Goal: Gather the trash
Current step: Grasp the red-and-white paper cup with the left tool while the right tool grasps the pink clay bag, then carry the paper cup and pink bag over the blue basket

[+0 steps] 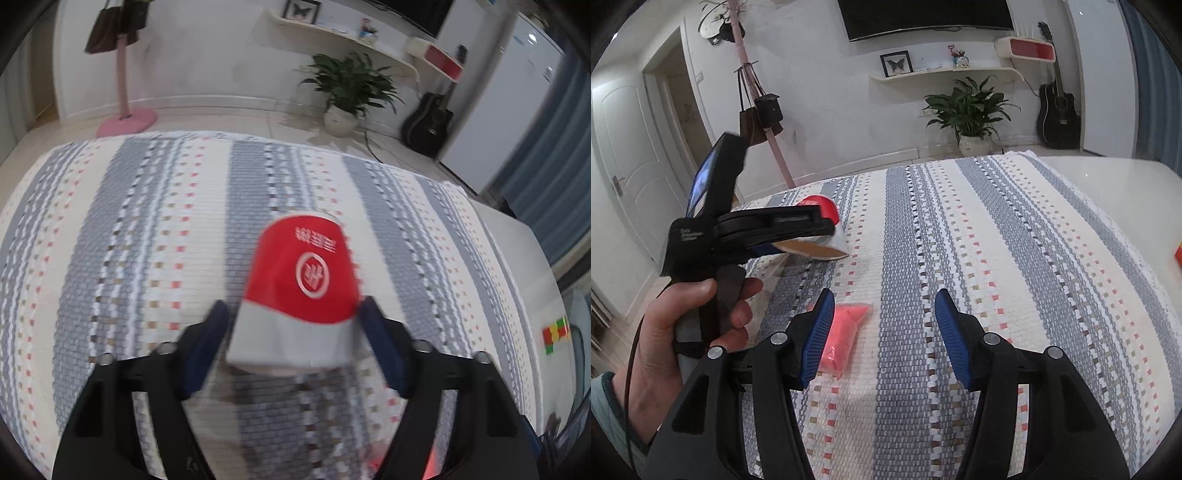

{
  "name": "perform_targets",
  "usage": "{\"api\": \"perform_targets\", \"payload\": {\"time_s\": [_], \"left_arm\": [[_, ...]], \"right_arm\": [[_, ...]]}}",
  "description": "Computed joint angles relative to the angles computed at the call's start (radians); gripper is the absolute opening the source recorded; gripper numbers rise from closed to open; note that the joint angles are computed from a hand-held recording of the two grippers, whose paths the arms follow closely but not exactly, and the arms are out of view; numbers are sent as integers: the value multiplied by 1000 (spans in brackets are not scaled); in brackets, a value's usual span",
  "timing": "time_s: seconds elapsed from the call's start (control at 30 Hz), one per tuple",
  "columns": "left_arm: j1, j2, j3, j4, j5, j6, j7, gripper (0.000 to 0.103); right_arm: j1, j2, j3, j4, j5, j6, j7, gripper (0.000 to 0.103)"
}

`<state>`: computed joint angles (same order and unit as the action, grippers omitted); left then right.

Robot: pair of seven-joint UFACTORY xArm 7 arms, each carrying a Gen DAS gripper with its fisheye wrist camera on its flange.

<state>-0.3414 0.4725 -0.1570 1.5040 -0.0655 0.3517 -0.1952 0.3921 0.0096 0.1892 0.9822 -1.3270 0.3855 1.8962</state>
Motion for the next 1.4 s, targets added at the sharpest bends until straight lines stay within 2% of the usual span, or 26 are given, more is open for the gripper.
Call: {"api": "perform_targets", "payload": {"time_s": [0.03,0.07,0.13,0.2,0.27,0.33,0.37,0.4,0.5,0.53,0.6,0.67,0.73,0.77,0.9,1.07,1.13,1.23,1.3,1.4], "left_arm": [[3,0,-6,3,-3,1,8,51],[3,-3,-9,2,-3,-1,14,47],[-1,-9,-6,-1,0,-4,17,30],[9,-32,-13,-30,-11,-10,30,27],[16,-79,-11,-89,-15,-33,34,26],[75,-150,-61,-181,-90,-66,99,26],[87,-194,-64,-231,-108,-81,121,25],[95,-229,-65,-269,-123,-91,140,25],[141,-363,-80,-404,-258,-109,262,25],[143,-411,-69,-450,-289,-112,292,25],[133,-488,-40,-518,-346,-111,339,25],[114,-553,-5,-574,-390,-112,382,25],[97,-627,29,-636,-386,-115,392,26],[88,-661,46,-662,-383,-115,393,26],[33,-758,132,-734,-426,-108,430,26],[28,-875,177,-830,-402,-114,412,26],[46,-901,180,-848,-362,-109,395,26],[43,-934,209,-872,-339,-105,387,26],[44,-953,229,-885,-331,-102,390,26],[59,-985,250,-905,-315,-94,389,26]], "right_arm": [[2,0,2,1,3,7,-6,53],[3,0,3,2,2,12,-9,53],[7,0,5,5,1,22,-11,53],[6,-4,4,2,-14,13,0,53],[1,-16,1,-11,-50,-5,46,54],[-6,-24,1,-20,-64,-15,72,59],[-8,-24,3,-20,-68,-24,72,61],[-9,-24,5,-20,-66,-25,64,64],[5,-5,20,3,-7,18,-34,69],[14,10,25,19,25,35,-86,71],[40,60,34,73,152,91,-262,72],[59,93,26,107,266,94,-380,72],[77,110,11,124,335,71,-413,72],[95,121,5,142,341,97,-404,72],[179,203,-16,256,397,293,-454,72],[201,222,-44,275,436,313,-467,72],[208,216,-55,269,426,314,-436,68],[205,223,-53,275,452,316,-463,57],[202,230,-54,281,467,312,-489,38],[223,233,-65,291,429,326,-473,36]]}}
